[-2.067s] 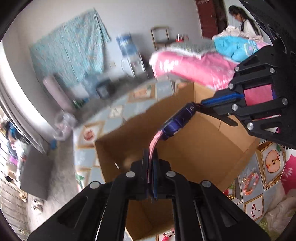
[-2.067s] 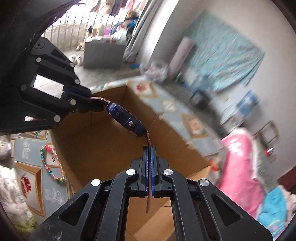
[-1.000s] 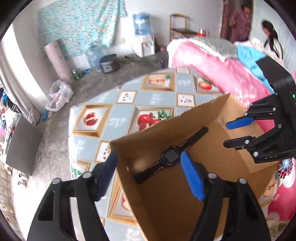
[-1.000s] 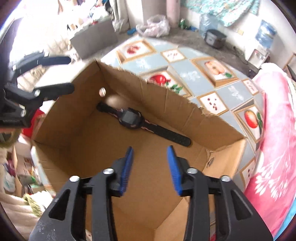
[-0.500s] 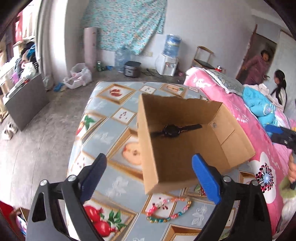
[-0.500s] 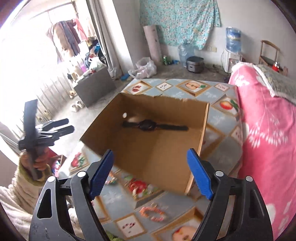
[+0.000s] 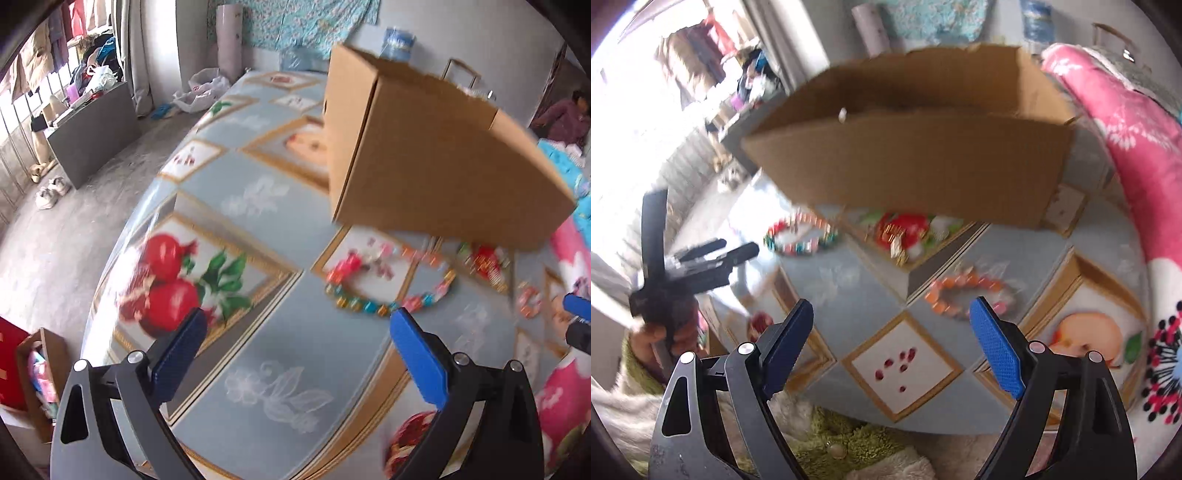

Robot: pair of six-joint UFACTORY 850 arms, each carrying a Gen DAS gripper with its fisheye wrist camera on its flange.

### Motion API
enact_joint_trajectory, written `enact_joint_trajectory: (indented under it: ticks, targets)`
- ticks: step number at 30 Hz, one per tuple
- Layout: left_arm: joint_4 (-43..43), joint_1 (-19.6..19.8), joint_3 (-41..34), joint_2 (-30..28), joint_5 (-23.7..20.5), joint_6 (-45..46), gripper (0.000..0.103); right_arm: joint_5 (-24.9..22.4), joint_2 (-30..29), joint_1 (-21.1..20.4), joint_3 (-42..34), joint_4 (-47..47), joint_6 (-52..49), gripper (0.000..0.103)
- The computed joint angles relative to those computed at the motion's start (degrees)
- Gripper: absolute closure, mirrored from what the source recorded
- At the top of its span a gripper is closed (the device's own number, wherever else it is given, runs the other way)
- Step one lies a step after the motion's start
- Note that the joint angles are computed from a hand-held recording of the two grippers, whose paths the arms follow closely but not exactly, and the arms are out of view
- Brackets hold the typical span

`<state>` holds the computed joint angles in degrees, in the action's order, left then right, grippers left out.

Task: Organize jewelry
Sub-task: 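Withdraw both tools from the box back over the bracelets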

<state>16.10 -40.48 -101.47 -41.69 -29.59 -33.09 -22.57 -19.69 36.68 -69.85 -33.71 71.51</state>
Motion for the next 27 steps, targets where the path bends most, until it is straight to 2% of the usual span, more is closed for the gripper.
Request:
enact_joint_trajectory:
  ticks: [3, 6, 10, 14, 21, 25, 27]
  targets:
    - [4.07, -0.85, 0.49, -0.6, -2.33, -0.61, 0.006, -3.05, -3.6, 1.73, -2.6, 0.97, -4.27, 0.02]
    - [9.2, -1.55, 2.18, 0.32, -1.14, -3.14, 0.006, -3.79, -5.73, 2.44, -4.54, 0.97, -6.53, 0.02]
    - [5.29, -0.77, 4.41, 1.33, 1.74, -1.12, 0.006, -3.93, -7.27, 2.56, -5.45, 1.01, -7.51, 0.016]
    - [6.09, -0.69, 4.86, 1.67, 2.29, -0.81, 0.005, -4.54, -7.73, 2.26, -5.44, 0.15, -5.49, 0.008]
    - [4.07, -0.26, 4.37, 1.52, 2.68, 2.12, 0.005, -8.8, -8.84, 3.07, -6.52, -2.7, -4.39, 0.008]
    - [4.64, -0.07, 5.52, 2.06, 4.7, 2.35, 0.005, -7.54, -8.22, 3.57, -4.93, -7.16, 0.1, 0.008]
    - [4.29, 0.02, 5.61, 2.08, 5.05, 3.07, 0.005, -6.8, -7.83, 3.14, -4.66, -5.57, -1.98, 0.008]
